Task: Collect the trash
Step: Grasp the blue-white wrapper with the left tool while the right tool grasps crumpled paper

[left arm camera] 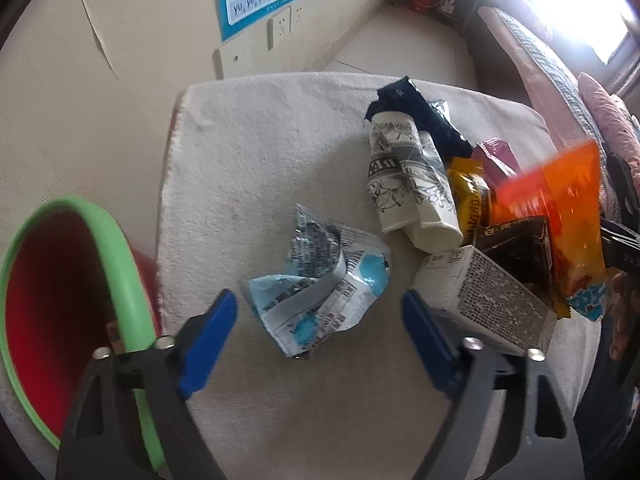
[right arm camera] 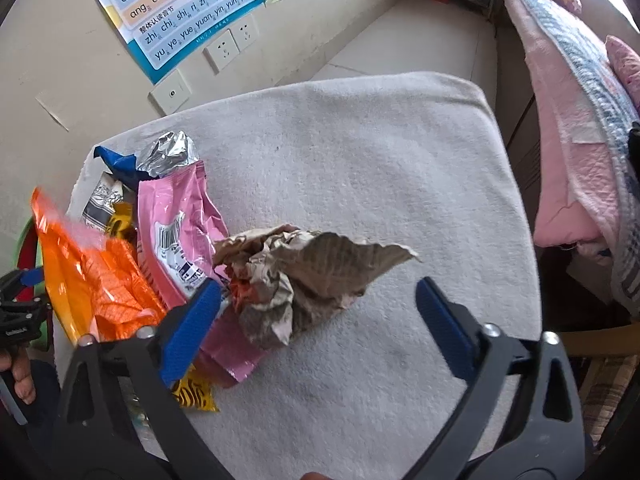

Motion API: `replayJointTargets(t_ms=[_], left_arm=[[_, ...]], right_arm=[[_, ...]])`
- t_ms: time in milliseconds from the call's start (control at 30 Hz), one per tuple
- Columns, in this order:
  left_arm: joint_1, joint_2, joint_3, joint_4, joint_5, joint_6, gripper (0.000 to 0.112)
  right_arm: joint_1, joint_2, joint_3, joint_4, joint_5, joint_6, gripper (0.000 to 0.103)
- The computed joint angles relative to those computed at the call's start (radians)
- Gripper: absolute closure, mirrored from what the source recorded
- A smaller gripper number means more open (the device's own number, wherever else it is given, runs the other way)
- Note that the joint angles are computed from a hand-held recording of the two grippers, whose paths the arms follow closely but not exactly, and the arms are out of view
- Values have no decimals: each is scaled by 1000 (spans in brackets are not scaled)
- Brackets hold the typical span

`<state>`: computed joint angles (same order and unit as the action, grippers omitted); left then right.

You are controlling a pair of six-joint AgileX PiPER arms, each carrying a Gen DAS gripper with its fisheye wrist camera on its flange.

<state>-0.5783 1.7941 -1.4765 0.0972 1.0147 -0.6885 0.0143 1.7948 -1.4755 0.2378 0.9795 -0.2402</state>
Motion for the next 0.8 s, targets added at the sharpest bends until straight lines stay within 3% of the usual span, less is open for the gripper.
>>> replayJointTargets(t_ms=[167, 233, 467, 567, 767, 800], left_arm=[[-15, 6, 3, 17, 21, -19, 70], [-19, -6, 13, 14, 16, -16, 74], [-28, -47, 29, 19, 20, -34, 90], [-50, -72, 23, 39, 42, -58, 105], [-101, -111, 12, 71, 68, -104, 107], [-111, -121, 14, 73, 70, -114, 112]], right_arm=[[-9, 15, -1, 56, 19, -32, 47], [-8, 0, 12, 63, 17, -47, 56], [-28, -50, 37, 64, 18, -60, 59], [-37, -89, 45, 61, 19, -74, 59], [-69, -167, 53, 78, 35, -112, 59], [-74, -174, 55, 82, 37, -116, 59]])
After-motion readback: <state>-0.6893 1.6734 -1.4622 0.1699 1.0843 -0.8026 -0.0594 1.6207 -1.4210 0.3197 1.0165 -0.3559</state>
